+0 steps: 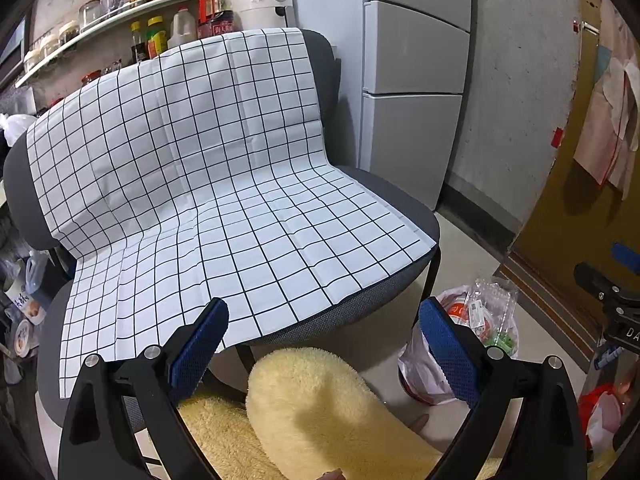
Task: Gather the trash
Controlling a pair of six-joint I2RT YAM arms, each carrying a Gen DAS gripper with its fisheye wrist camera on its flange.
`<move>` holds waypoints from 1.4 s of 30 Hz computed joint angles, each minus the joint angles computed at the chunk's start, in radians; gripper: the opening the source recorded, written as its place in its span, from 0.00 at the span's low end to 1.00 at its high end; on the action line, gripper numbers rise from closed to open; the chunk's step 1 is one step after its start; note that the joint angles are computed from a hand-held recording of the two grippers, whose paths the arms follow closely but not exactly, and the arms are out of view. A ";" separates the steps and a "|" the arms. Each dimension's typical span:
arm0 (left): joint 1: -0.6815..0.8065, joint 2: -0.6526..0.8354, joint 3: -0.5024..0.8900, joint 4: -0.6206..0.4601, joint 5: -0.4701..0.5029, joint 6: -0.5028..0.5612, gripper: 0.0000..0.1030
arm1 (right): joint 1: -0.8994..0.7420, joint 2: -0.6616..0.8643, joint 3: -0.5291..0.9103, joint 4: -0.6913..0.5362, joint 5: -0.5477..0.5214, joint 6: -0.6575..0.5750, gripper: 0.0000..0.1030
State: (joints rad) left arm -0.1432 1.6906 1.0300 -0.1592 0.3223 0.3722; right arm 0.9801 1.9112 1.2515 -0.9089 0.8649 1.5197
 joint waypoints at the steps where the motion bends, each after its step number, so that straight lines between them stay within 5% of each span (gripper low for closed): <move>1: 0.000 0.000 0.001 0.000 0.000 -0.001 0.92 | 0.000 -0.001 -0.001 0.001 0.001 -0.001 0.94; 42: 0.010 -0.004 -0.001 -0.005 0.007 -0.012 0.92 | -0.006 0.005 -0.002 0.024 -0.003 -0.014 0.94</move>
